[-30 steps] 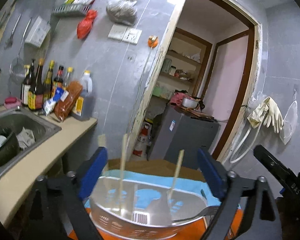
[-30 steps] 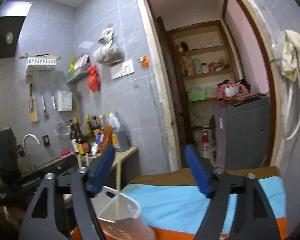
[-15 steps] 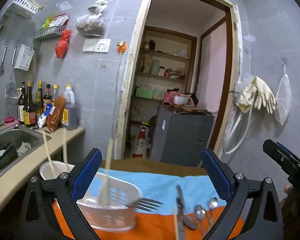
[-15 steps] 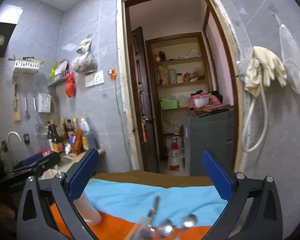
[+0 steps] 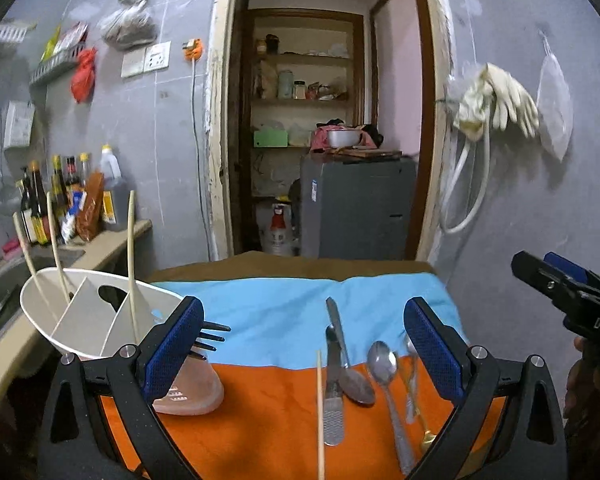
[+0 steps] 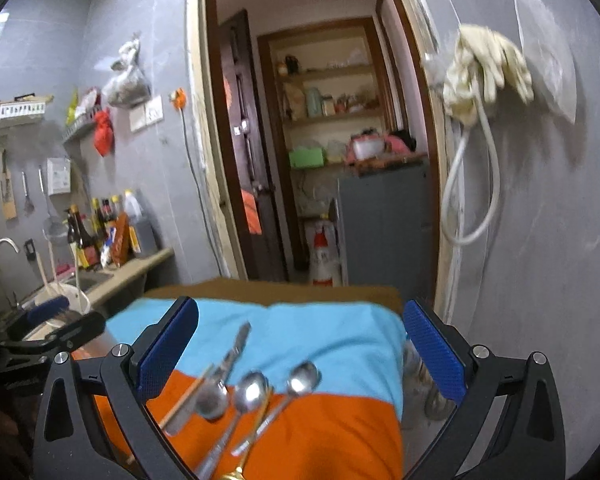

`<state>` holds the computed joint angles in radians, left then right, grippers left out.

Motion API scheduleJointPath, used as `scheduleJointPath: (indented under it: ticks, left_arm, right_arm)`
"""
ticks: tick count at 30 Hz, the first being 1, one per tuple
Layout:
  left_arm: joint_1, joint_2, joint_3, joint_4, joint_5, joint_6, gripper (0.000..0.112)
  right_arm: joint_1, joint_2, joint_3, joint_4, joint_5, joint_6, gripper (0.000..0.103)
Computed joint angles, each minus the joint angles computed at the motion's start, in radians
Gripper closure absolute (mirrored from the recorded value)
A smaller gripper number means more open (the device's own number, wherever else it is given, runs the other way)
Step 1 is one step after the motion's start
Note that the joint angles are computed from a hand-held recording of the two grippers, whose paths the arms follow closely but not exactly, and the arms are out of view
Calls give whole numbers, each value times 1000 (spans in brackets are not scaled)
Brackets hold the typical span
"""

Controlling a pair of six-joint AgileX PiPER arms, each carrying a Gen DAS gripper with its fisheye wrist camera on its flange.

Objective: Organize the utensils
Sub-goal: 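Move the left gripper back toward the remaining utensils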

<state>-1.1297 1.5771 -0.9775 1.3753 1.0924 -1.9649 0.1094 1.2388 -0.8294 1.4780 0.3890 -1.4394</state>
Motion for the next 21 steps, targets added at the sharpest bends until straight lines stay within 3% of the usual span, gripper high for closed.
scheduleJointPath:
  ticks: [3, 13, 19, 21]
  left_arm:
    - [-22, 40, -7, 46, 47, -7, 14]
    - [-22, 54, -21, 90, 22, 28, 14]
    - [11, 67, -35, 33, -103, 55, 14]
    - [48, 67, -27, -9, -180, 57, 14]
  right_arm:
    - [-15, 37, 4, 0, 25, -6, 0]
    - [-47, 129, -40, -55, 89, 38, 0]
    - [-69, 188, -83, -116, 130, 89, 0]
    - [-76, 214, -102, -148, 148, 121, 0]
